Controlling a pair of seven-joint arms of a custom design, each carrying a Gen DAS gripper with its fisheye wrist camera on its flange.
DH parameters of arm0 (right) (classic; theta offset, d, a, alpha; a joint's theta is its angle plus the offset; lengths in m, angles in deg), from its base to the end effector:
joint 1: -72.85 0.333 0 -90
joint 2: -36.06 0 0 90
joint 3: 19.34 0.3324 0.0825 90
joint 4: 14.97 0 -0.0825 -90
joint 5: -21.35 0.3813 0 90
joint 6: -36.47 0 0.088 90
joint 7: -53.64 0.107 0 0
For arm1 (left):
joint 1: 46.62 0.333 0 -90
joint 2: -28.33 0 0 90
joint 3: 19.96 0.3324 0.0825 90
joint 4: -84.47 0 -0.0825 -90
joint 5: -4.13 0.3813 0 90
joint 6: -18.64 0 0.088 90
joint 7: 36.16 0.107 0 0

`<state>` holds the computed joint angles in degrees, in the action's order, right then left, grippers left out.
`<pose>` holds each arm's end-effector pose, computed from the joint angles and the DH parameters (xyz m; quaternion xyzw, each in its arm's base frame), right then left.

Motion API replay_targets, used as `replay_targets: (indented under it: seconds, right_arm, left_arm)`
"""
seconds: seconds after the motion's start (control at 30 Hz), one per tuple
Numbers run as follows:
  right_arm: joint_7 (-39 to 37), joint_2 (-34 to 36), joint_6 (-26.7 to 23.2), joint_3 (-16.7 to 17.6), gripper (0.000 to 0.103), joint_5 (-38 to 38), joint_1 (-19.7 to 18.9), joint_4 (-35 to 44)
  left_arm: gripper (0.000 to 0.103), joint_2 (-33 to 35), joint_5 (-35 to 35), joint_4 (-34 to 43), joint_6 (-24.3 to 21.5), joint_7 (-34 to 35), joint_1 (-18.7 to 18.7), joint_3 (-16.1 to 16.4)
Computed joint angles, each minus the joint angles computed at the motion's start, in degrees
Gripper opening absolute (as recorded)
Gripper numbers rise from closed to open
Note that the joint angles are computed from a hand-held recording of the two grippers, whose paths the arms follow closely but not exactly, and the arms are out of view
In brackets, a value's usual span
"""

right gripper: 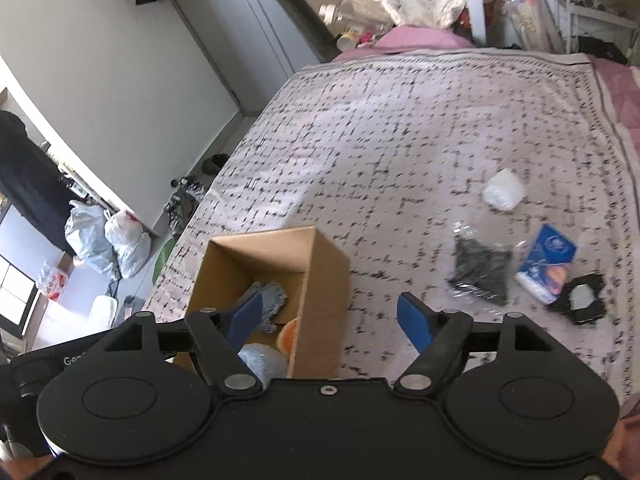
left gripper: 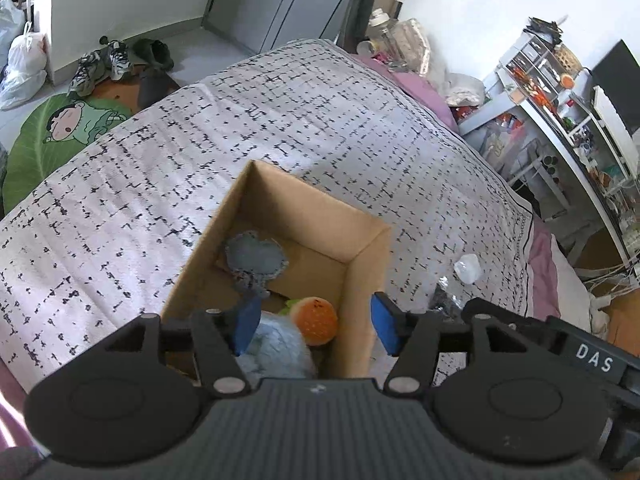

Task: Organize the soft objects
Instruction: 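Open both grippers and withdraw them from the box, then move the left gripper to the black bag while the right approaches the black lace item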

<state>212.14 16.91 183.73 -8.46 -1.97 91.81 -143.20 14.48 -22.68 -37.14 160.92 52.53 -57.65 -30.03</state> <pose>0.4187 0.2603 0.5928 -0.5168 0.7743 -0.1655 0.3256 0.4854 -0.1943 0.5970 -0.6426 0.6886 -0.3353 0.0206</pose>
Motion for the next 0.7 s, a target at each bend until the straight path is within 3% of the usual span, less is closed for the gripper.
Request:
replay_targets:
  seconds: [0.13, 0.7]
  right_arm:
    - [-0.5, -3.3, -0.6, -0.4, 0.079, -0.3, -0.6, -2.2]
    - [-4.6, -15.4, -0.7, -2.6, 0.084, 1.5, -4.5, -11.4]
  left_arm:
    - [0.068, -0.9, 1.6, -0.3, 0.8, -1.6, -0.4, -1.2]
    - [0.069, -1.2, 6.9, 1.1, 1.0, -7.0, -3.8, -4.2]
